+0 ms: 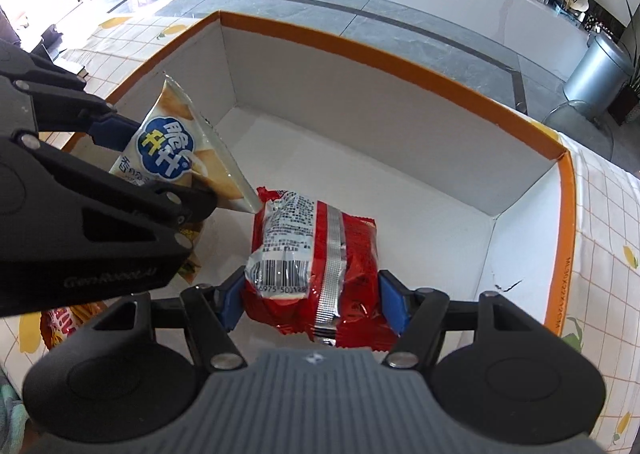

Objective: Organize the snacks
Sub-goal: 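Lift both bags and carry them over the orange box, then open both tools to drop the bags into the box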

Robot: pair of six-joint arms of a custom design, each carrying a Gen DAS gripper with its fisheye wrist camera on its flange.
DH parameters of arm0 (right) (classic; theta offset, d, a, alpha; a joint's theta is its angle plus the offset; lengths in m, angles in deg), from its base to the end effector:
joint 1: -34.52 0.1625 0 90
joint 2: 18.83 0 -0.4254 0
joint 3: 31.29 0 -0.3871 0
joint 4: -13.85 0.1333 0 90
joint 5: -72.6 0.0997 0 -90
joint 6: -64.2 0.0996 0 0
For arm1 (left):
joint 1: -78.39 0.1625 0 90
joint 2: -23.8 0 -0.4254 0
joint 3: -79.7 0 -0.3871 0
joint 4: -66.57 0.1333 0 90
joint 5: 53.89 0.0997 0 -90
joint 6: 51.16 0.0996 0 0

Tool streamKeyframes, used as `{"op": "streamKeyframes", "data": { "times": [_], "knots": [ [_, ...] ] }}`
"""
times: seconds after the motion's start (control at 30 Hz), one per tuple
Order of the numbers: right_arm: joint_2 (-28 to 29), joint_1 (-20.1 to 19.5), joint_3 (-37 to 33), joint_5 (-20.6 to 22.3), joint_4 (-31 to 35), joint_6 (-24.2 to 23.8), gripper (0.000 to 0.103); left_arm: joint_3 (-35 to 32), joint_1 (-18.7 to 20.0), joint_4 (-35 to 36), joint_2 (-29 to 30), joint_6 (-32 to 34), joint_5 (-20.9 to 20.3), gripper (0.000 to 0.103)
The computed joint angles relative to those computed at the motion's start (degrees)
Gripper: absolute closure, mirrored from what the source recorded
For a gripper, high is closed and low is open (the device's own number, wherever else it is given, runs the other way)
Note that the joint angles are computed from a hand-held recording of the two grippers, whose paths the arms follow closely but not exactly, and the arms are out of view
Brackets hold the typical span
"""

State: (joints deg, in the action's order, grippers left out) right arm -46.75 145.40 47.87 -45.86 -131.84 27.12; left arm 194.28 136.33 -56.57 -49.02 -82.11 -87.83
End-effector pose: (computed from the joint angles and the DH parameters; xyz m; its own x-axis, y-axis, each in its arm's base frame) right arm 0.3384 -0.6463 -0.0197 -0.4516 -0.7841 0.4258 -0.7867 0.5751 0.2246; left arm -0.0849 -0.5423 0.2412 -0.6191 -0.0864 -0.7805 0.2407 0.9252 -0.2933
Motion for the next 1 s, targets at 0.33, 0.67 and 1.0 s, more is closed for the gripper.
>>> {"op": "streamKeyframes", "data": {
  "times": [0.33, 0.67, 1.0],
  "knots": [
    [2.6, 0.0, -6.5, -1.7, 12.4, 6.1, 0.037, -3.4, 2.0, 4.3, 2.0, -2.5, -2.2, 0.049],
    [5.0, 0.0, -11.4, -2.6, 18.6, 9.6, 0.033, -3.6, 2.8, 4.2, 2.1, -5.0, -3.0, 0.042],
    [7.0, 0.8, -14.2, -5.5, 20.0, 12.0, 0.023, -2.5, 1.2, 4.1, 0.7, -7.2, -1.8, 0.022]
  ]
}}
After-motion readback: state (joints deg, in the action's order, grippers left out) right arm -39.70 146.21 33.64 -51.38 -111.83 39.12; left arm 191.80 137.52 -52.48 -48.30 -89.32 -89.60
